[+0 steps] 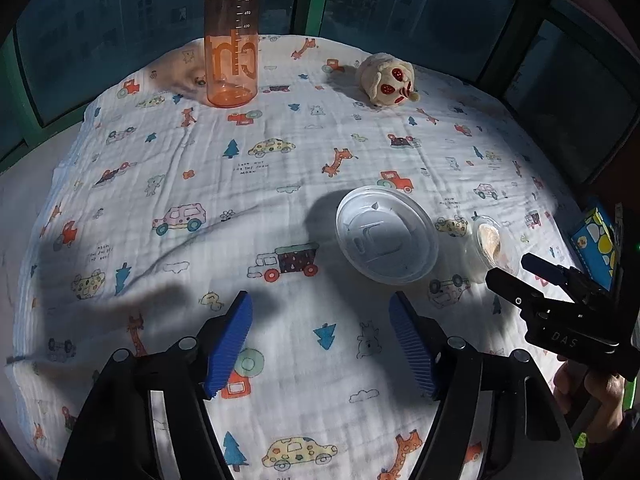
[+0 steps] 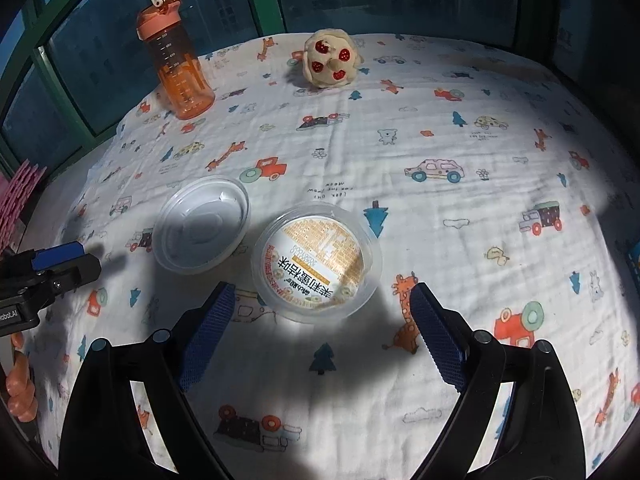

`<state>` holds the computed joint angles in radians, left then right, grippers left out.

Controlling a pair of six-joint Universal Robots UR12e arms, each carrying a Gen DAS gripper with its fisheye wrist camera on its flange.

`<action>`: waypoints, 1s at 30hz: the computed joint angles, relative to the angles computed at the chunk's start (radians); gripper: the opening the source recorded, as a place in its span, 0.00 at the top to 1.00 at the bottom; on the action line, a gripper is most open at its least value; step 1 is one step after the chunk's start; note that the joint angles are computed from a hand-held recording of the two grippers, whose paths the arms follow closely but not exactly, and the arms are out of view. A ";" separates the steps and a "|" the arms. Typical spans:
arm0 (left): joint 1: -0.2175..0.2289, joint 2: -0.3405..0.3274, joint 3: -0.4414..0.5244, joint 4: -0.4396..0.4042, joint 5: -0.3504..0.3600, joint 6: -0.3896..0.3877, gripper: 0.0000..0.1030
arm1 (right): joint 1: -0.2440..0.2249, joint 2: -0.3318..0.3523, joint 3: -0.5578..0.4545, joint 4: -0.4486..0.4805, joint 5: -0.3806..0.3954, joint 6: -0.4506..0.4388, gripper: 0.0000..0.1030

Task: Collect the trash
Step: 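Grasp the labeled round food container with the right tool while the left tool grasps the white lid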

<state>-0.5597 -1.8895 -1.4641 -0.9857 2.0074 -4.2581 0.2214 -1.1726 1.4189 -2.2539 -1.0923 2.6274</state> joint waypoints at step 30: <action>0.089 -0.062 0.013 0.064 -0.111 0.057 0.67 | -0.052 -0.092 0.106 -0.100 0.004 -0.005 0.34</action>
<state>-0.4707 -1.9520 -1.4508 -0.9222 1.8969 -4.2014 0.1697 -1.2642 1.5246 -2.3544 -1.0883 2.6219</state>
